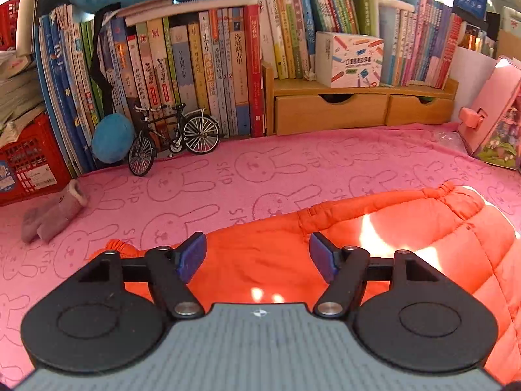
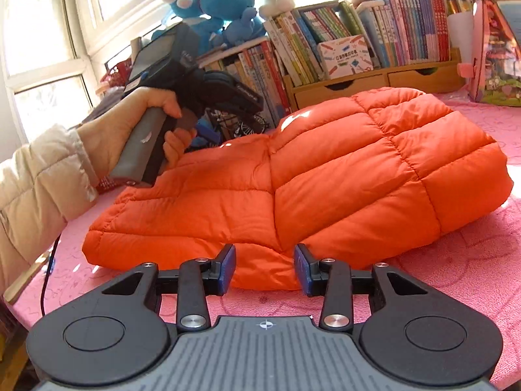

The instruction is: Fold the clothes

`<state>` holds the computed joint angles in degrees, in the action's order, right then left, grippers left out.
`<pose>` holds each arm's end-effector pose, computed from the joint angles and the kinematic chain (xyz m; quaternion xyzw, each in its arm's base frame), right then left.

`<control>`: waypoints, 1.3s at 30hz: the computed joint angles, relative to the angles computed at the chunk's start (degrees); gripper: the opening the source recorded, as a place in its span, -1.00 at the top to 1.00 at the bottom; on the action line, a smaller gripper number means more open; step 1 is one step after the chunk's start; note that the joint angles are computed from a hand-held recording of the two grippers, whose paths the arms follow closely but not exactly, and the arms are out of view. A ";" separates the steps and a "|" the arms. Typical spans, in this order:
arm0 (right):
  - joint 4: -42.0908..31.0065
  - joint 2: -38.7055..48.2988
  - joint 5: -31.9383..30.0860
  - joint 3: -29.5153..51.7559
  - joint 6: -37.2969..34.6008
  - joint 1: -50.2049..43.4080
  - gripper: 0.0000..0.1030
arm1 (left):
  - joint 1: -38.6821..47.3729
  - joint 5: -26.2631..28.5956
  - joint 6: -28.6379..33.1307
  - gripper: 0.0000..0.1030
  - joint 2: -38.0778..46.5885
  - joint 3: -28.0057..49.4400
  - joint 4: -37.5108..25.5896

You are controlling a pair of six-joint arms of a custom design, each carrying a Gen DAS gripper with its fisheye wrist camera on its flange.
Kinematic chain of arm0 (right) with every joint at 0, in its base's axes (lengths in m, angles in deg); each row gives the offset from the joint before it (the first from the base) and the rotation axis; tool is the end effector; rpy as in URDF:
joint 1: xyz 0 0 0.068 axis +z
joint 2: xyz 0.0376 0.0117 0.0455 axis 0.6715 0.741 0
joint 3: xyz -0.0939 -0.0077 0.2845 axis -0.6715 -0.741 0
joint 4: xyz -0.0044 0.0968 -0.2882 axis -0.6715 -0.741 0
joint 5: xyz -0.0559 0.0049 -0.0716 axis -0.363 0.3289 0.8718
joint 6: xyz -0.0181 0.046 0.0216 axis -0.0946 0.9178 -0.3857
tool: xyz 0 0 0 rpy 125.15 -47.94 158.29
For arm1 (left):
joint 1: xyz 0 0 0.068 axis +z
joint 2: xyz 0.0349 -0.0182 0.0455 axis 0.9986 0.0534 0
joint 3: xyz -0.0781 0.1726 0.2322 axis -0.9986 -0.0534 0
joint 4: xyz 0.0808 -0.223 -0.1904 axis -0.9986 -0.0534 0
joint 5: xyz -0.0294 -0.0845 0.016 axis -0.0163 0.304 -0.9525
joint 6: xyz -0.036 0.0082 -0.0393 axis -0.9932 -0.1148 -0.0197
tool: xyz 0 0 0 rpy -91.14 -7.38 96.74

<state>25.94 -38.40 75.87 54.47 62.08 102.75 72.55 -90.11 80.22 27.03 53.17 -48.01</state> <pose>0.1029 0.1381 0.1888 0.0423 0.8407 0.1938 0.5039 0.3303 -0.0822 0.2598 0.1033 0.8985 -0.0214 0.4261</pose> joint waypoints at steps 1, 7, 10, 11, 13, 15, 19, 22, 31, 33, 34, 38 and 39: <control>-2.98 -4.53 2.97 -1.14 1.29 0.70 -0.11 | -0.47 -0.05 1.08 -0.34 -4.12 -3.68 1.44; -21.64 -29.10 5.00 -4.75 10.63 -6.34 -0.43 | -2.54 1.72 1.20 -0.37 -15.29 -14.99 2.85; -22.85 -34.45 -4.03 -6.16 10.27 -16.86 -0.55 | -4.75 -2.81 2.63 -0.41 -13.01 -16.61 6.38; -22.71 -34.83 -6.83 -6.33 9.92 -20.13 -0.55 | -5.47 -4.11 3.18 -0.42 -12.46 -17.12 7.67; -20.84 -34.35 -11.62 -6.85 8.77 -25.77 -0.66 | -6.98 -6.63 3.70 -0.44 -11.92 -18.23 9.69; -16.86 -32.01 -15.95 -7.48 7.38 -31.01 -0.74 | -8.21 -8.40 4.41 -0.44 -11.65 -19.22 11.33; -5.12 -20.86 -23.70 -7.83 6.54 -39.55 -0.79 | -8.19 -8.05 3.81 -0.44 -11.63 -20.82 13.11; 1.78 -13.94 -24.72 -7.38 5.95 -41.30 -0.88 | -8.14 -7.80 4.16 -0.44 -11.64 -21.96 14.64; 15.21 6.09 -29.44 -2.48 3.34 -44.60 -1.00 | -7.09 -5.83 3.91 -0.45 -11.47 -23.62 17.70; 18.33 8.92 -31.88 -2.09 4.09 -46.77 -1.00 | -6.62 -5.03 3.82 -0.45 -11.56 -23.98 18.25; 19.72 10.17 -32.80 -1.88 4.73 -47.66 -1.00 | -6.40 -4.66 3.77 -0.45 -11.63 -24.24 18.63; 20.85 13.36 -34.53 0.37 5.91 -48.72 -0.92 | -5.43 -3.04 3.52 -0.45 -12.02 -25.16 19.98; 20.02 12.80 -32.17 0.97 4.68 -47.14 -0.82 | -5.12 -2.53 3.36 -0.44 -12.12 -25.25 20.07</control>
<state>45.97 -25.61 43.70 55.44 66.76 55.61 67.43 -92.64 83.58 14.90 27.92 -27.94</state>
